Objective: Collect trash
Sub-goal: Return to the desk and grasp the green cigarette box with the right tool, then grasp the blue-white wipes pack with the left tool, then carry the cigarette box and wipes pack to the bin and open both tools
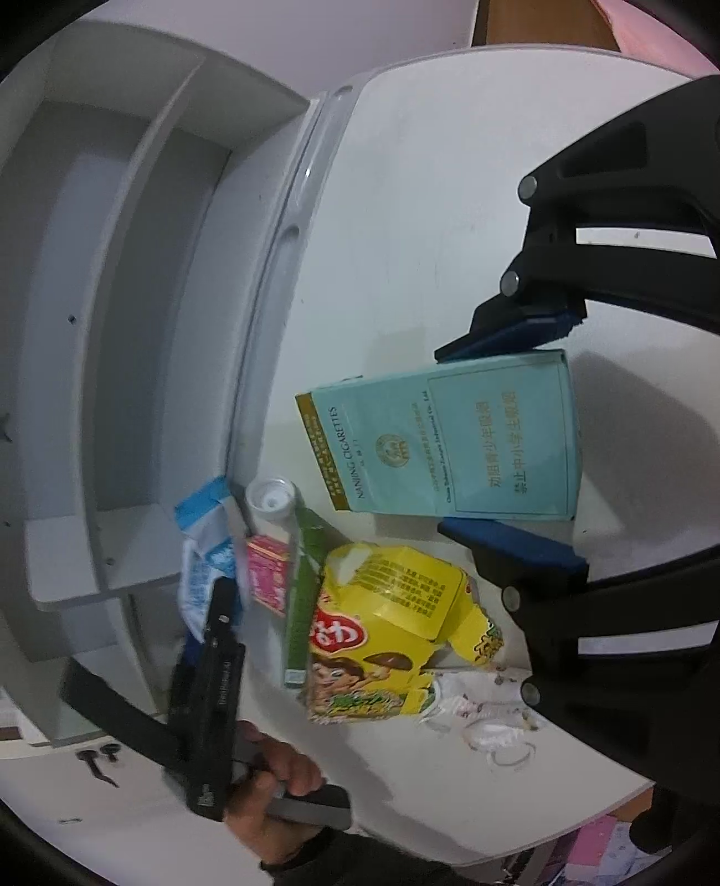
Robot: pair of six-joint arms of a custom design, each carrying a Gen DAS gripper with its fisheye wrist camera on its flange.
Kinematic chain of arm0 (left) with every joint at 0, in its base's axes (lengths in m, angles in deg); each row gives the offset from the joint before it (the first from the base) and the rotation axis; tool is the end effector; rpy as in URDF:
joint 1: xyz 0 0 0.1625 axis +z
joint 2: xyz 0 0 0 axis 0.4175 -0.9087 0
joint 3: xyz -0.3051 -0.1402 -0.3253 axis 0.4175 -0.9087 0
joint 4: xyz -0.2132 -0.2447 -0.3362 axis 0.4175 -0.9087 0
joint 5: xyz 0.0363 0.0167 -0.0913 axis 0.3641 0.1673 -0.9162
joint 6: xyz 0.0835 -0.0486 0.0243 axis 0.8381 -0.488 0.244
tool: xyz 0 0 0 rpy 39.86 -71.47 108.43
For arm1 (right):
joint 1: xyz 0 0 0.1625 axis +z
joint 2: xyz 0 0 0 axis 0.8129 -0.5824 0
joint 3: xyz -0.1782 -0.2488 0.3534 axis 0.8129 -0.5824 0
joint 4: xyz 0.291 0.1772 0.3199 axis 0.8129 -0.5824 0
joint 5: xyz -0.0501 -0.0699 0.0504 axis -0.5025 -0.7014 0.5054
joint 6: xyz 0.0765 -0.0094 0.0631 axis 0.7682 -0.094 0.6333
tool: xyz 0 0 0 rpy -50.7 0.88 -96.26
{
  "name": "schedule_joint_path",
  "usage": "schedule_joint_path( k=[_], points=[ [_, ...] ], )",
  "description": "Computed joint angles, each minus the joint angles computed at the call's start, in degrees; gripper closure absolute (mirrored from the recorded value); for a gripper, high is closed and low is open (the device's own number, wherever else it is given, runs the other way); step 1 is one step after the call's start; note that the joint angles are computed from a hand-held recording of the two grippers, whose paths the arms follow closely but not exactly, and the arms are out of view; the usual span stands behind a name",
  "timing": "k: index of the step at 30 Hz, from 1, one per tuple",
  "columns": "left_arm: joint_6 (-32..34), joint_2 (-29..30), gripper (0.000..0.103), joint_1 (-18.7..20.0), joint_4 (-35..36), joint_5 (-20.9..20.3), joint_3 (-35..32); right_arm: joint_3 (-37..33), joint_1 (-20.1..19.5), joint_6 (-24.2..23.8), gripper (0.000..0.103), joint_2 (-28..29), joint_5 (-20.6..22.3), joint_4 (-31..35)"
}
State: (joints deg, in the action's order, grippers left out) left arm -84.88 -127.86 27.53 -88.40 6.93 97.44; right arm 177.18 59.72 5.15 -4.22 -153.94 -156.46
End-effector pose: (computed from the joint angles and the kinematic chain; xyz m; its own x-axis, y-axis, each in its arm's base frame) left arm -0.1823 -0.5926 0.4457 -0.6726 -0.1222 -0.7299 0.3498 0.8166 -0.4591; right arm 0.4015 -0.6412 0.1897 -0.3905 -0.8440 0.3677 -0.9050 0.4252 0.0149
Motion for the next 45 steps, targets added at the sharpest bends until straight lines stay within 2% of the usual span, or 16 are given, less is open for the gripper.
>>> schedule_joint_path(
  k=[2,8,12,16,19,20,22,25,26,28,32,36,40,45],
  points=[
    [-0.6,-0.1,0.066,-1.1,0.3,0.8,0.2,0.6,-0.3,0.1,0.049,-1.5,0.9,-0.5],
    [-10.4,-0.2,0.069,-7.0,7.0,7.2,0.2,2.4,-1.4,1.3,0.049,-6.3,3.5,-3.0],
    [-21.1,1.2,0.069,-11.6,16.0,11.7,-1.5,3.6,-2.7,2.0,0.049,-9.7,4.2,-5.2],
    [-21.4,4.3,0.069,-15.2,13.0,12.7,-1.9,5.4,-5.0,3.2,0.049,-14.3,5.9,-7.0],
    [-17.4,7.7,0.069,-17.2,4.3,11.1,-1.6,4.8,-6.9,5.7,0.049,-16.6,8.3,-3.9],
    [-14.4,9.8,0.069,-18.0,-0.8,10.1,-1.5,5.1,-7.8,6.2,0.049,-17.8,9.1,-3.2],
    [-10.8,13.1,0.069,-18.5,-6.3,9.0,-2.1,6.0,-9.1,6.2,0.049,-20.0,8.9,-4.0],
    [-5.0,18.2,0.069,-19.3,-16.3,4.2,-2.6,7.9,-11.7,5.9,0.049,-23.7,7.5,-5.6],
    [-2.5,21.0,0.069,-19.4,-20.2,1.4,-3.4,8.7,-13.2,5.9,0.049,-25.4,6.6,-6.3],
    [-0.1,24.4,0.069,-19.7,-23.4,-1.8,-5.1,10.0,-15.1,5.5,0.049,-27.8,5.0,-7.8],
    [4.9,33.4,0.069,-19.9,-29.3,-11.1,-10.0,12.6,-21.3,5.9,0.049,-33.2,1.3,-10.0],
    [8.1,42.1,0.069,-20.5,-30.9,-19.5,-15.9,14.4,-28.5,7.9,0.049,-37.8,-0.5,-10.4],
    [11.5,49.8,0.069,-21.0,-29.2,-24.2,-21.5,15.5,-35.9,11.4,0.049,-40.8,0.0,-8.6],
    [12.1,58.9,0.069,-17.7,-22.6,-33.1,-29.3,15.7,-43.8,15.2,0.049,-40.3,0.9,-5.8]
  ],
)
